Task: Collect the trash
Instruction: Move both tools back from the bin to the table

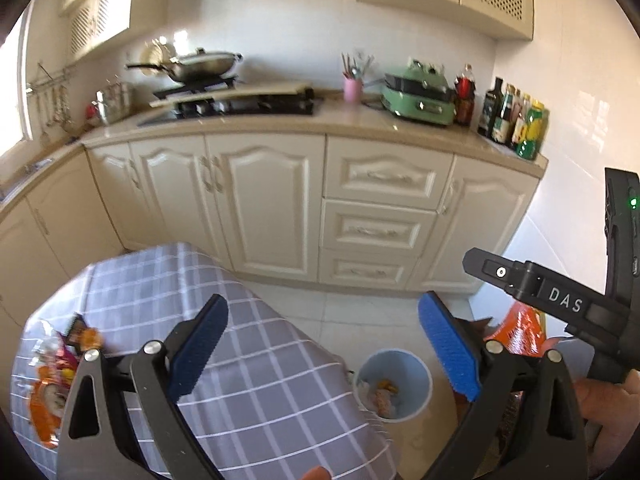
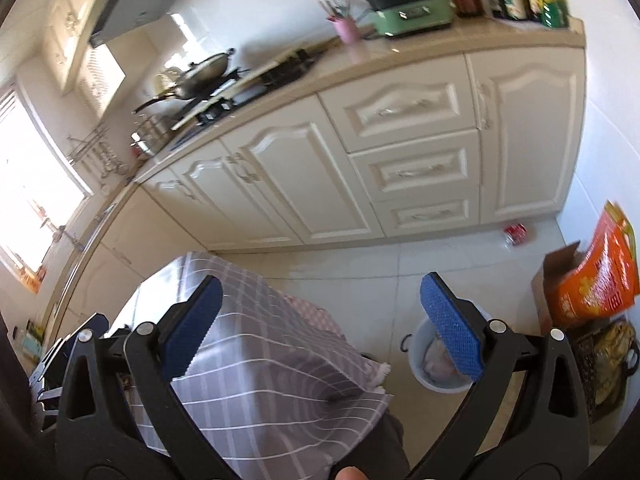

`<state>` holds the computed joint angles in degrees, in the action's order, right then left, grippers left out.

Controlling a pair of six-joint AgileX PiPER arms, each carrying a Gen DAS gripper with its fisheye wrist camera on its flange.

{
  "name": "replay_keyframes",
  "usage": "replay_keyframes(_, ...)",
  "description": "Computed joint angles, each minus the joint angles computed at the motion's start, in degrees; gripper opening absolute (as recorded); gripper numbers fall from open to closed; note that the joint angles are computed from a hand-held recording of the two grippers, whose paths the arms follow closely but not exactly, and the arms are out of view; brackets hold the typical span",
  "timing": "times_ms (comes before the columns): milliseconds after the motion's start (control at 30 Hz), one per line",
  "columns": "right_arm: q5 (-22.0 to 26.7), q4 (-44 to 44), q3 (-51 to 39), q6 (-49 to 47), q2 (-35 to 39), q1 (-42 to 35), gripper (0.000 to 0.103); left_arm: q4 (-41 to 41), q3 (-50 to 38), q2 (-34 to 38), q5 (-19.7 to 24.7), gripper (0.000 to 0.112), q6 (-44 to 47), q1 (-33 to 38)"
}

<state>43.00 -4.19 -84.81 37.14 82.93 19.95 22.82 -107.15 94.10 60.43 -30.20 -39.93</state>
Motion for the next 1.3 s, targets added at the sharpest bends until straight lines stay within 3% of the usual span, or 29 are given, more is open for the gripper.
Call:
replay_keyframes(333,5.6,-13.2,-13.6,6.1,4.6,15.6,0.097,6.4,6.3,-12.3,1.3,0.095,-3.3,1.8)
replay_keyframes(733,11.3,-15.8,-31.9,2.7,16.0,28.9,0.097,6.9,18.3,-29.2,2.0,0.095,-4.3,12.3)
replay_keyframes(1067,15.9,-16.6,-43.0,0.0,24.2,35.0,0.097,-10.8,28.0,-39.0,-2.4,0.095,11.2,37.5)
replay_keyframes(1300,18.8,-14.4,-48.3,-2.3,29.5,35.8,0.097,-27.5,34.4,-39.7,-4.6,0.095,26.9,56.2)
